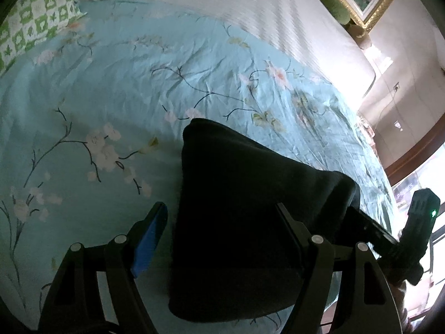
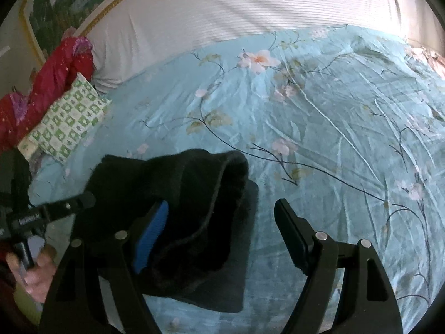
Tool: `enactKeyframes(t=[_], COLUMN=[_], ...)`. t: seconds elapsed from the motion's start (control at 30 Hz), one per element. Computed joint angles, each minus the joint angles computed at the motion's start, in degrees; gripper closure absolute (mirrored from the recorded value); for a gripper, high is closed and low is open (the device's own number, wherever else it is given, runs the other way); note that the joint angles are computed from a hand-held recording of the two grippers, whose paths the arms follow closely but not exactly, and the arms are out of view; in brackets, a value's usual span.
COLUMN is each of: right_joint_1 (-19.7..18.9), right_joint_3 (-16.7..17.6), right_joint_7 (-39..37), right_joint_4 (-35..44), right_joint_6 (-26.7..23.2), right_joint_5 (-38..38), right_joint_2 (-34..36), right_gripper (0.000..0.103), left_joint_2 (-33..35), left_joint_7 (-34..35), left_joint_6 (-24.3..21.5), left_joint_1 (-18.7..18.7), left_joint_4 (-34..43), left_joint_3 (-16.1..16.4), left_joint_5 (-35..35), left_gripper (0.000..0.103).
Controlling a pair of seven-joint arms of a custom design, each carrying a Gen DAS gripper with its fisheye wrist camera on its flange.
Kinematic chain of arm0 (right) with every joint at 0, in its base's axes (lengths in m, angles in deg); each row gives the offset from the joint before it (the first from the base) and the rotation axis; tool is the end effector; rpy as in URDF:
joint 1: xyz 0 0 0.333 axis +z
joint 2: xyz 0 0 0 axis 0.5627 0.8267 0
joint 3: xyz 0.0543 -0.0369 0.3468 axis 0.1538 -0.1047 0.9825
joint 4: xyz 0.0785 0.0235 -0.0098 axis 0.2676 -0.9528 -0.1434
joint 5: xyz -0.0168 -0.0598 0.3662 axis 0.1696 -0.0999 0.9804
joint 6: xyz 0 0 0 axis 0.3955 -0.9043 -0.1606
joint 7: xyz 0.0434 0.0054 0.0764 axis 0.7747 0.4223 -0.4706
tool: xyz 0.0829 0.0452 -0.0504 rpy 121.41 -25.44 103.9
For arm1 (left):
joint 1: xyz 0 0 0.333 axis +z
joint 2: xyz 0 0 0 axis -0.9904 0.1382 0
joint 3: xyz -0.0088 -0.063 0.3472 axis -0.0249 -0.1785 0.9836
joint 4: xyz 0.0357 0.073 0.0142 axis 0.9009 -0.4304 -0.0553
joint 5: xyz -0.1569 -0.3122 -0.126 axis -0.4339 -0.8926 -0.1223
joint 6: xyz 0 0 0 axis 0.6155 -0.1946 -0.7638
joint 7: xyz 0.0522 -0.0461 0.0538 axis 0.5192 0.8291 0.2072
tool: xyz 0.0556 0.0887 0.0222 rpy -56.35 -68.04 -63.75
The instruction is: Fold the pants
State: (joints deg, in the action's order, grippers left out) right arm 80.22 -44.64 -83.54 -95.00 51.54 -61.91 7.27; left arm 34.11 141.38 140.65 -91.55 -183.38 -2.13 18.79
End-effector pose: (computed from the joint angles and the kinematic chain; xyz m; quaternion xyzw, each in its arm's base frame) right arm 0.4451 0.4871 0.4922 -0.4028 0.8259 -0.2772 0.2807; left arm 0.6290 -0.3010 0.4725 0.5139 -0.7883 0.3368 0.0307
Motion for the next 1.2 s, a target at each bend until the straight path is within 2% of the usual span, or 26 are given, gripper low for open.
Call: enactKeyframes(t=[0.27, 0.43, 0.57, 0.7, 0.97, 1.03, 1.13, 1.2], right_joint_1=[-0.7, -2.0, -2.4, -3.1, -4.3, -4.5, -4.8, -4.9], right_joint_3=[0.6, 0.9, 1.2, 0.7, 0.2, -0.3, -0.6, -0.5], right_joint_7=[4.5, 9.1, 8.1, 12.4, 15.2, 17.8, 20.5, 20.5], right_joint_4=[-4.9, -9.0, -8.3, -10.0, -10.7, -11.8, -12.7, -12.6], right_joint_6=[3.0, 7.4, 7.9, 13.6, 20.1, 22.4, 24.6, 25.0], right_joint_5=[-0.7, -2.2, -2.5, -6.3, -7.8, -9.1, -10.7, -10.8], right_joint_2=[-2.2, -3.6, -3.1, -4.5, -3.4, -3.6, -3.8, -3.7], right_gripper=[0.024, 0.024, 0.033, 0.034, 0.035, 0.035, 0.037, 0.039], left_joint_2=[3.3, 4.9, 4.9, 3.5, 2.1, 2.5, 3.4, 3.3], left_joint_7=[-3.6, -4.4, -4.7, -4.1, -2.2, -1.4, 0.0, 0.3], left_joint_6=[-2.2, -2.5, -3.0, -3.5, -4.1, -4.8, -6.4, -6.3], left_joint_1=[-0.7, -0.8, -0.3, 0.6, 0.5, 1.0, 1.6, 1.3], left_joint_4=[3.8, 4.7, 5.0, 3.9, 2.2, 2.4, 3.2, 3.1], left_joint_3=[1.0, 0.9, 0.4, 0.0, 0.4, -0.1, -0.9, -0.7], left_joint_5=[2.3, 4.2, 4.0, 3.0, 1.9, 0.9, -0.9, -1.1], left_gripper=[0.024, 0.024, 0.024, 0.025, 0.025, 0.027, 0.043, 0.045])
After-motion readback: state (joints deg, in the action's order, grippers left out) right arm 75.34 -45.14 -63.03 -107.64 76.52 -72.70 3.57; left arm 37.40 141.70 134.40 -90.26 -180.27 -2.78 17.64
